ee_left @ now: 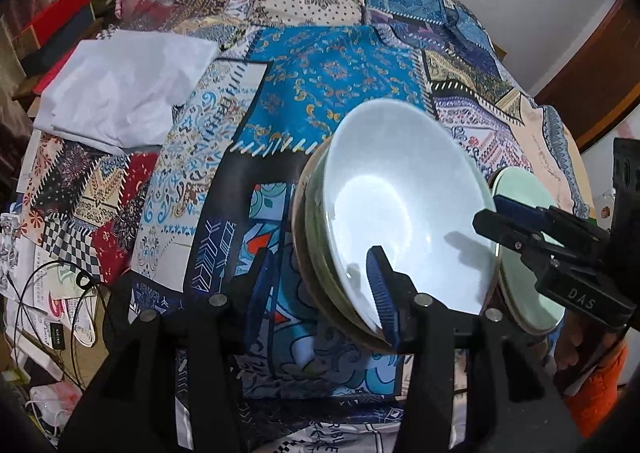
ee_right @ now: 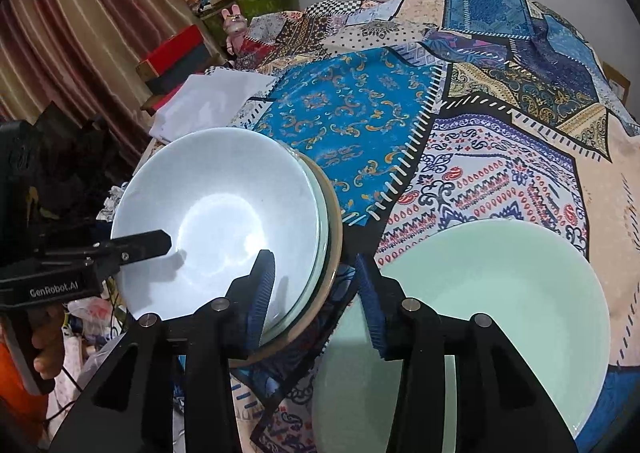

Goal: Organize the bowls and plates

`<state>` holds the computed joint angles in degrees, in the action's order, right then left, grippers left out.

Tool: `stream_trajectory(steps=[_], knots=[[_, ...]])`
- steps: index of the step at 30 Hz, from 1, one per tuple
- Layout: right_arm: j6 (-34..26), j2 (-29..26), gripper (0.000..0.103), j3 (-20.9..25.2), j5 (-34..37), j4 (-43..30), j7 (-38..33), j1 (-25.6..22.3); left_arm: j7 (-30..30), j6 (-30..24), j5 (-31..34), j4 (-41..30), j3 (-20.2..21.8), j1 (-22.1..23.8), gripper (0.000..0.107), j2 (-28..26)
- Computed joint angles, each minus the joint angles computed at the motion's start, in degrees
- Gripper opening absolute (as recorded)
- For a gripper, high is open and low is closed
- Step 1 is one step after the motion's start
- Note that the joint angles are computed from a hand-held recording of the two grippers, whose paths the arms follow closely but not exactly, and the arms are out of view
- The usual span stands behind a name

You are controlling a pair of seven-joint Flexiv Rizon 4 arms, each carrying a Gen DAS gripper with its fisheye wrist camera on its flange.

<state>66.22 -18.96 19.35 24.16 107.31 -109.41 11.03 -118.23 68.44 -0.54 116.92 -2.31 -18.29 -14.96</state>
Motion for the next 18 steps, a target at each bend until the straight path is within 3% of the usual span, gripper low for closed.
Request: stream_trajectory(steps=[12, 18], knots=[[-1.2, -1.6, 0.039, -0.2, -1.7, -0.8, 1.9, 1.1, 5.1, 2.0, -6.6, 1.5, -2.4, 1.7, 0.049, -2.1], [0.4, -2.1, 0.036, -0.7, -3.7, -0.2, 4.0, 2.1, 8.2, 2.0, -9.3, 1.0, -3.4, 1.6, 0.036, -3.0]])
